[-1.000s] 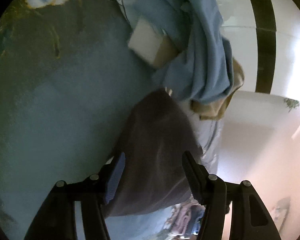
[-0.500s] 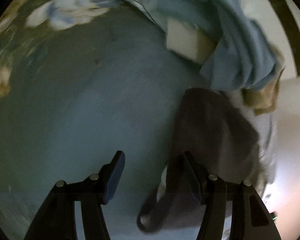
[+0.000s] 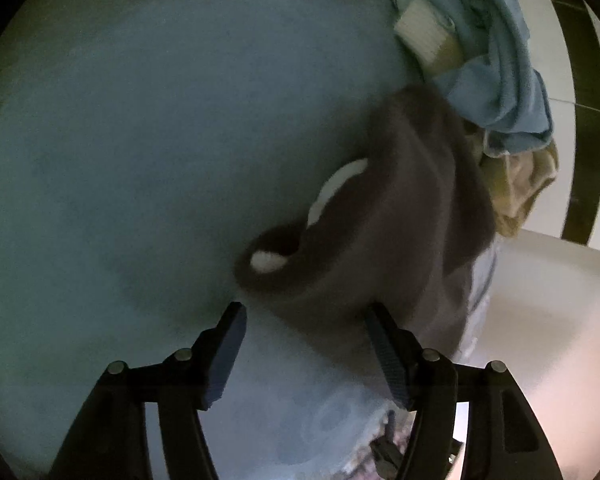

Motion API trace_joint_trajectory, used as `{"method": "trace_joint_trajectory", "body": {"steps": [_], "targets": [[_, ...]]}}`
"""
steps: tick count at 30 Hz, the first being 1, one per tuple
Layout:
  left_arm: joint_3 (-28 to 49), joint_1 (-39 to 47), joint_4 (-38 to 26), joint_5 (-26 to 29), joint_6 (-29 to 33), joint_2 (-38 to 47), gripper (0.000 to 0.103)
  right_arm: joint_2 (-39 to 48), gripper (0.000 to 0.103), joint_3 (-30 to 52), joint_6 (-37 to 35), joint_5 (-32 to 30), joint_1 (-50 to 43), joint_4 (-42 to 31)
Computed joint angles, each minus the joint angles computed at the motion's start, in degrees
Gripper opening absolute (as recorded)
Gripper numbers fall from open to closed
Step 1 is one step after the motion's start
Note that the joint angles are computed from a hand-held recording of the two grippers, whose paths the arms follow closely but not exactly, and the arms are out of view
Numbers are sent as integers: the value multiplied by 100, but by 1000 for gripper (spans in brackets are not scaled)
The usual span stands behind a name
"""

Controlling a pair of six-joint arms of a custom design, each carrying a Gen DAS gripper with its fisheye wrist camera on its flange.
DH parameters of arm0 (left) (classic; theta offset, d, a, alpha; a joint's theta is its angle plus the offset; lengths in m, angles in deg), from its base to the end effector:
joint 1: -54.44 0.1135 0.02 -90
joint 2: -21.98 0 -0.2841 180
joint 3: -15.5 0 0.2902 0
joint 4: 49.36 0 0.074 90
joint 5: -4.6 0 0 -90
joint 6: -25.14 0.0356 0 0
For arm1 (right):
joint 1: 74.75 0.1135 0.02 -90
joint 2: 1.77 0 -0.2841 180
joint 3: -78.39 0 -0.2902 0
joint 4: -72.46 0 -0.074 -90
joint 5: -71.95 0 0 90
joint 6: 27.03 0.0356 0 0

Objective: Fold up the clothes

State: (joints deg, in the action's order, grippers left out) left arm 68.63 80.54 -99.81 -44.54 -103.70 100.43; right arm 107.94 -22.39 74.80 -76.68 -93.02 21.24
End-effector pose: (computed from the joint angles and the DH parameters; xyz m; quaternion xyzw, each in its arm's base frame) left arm 0.2350 0.0892 0.1699 -0.4627 0.8077 -0.3571 0.0769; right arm 0.3696 -0.0900 0.1421 0.1916 0.8490 0.4840 0.0904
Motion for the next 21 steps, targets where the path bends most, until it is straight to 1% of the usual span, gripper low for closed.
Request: {"method": "trace_joint_trajectory", "body": {"steps": [2,4,5,7,9,12,14,16,18,20,21], "targets": [[-137,-95,368,36,-421,79,68,-20,80,-118,408,11,139,497],[-305,-158,754,109,-743,13,67,15,81,-145,671,127,264,768],[-370,-209,918,117,-839,-20,68,42,83,-154,814,181,326,898],[-404,-303,1064,85,-820,-47,67,117,83,-164,1138,266,442,1151],[-476,-314,1282,182,-882,-58,67,175,84,-176,1425,344,528,1397],[-570,-325,1457,218,-958,79,67,260,84,-141,1662,460,588,1574],[-761,-297,1534,314,-1128,-81,67,291,86,-96,1788,501,614,1590],[-913,-292,1454,206,-1239,-377,68,284,86,-75,1772,514,623,1535],[-1122,-277,1588,72,-1457,-691,69,222,86,-172,1701,492,611,1573],[-1246,-266,1826,80,-1616,-693,70,160,86,-277,1655,468,598,1645],[-1322,-266,2047,178,-1751,-616,70,132,86,-347,1684,454,592,1754]]}}
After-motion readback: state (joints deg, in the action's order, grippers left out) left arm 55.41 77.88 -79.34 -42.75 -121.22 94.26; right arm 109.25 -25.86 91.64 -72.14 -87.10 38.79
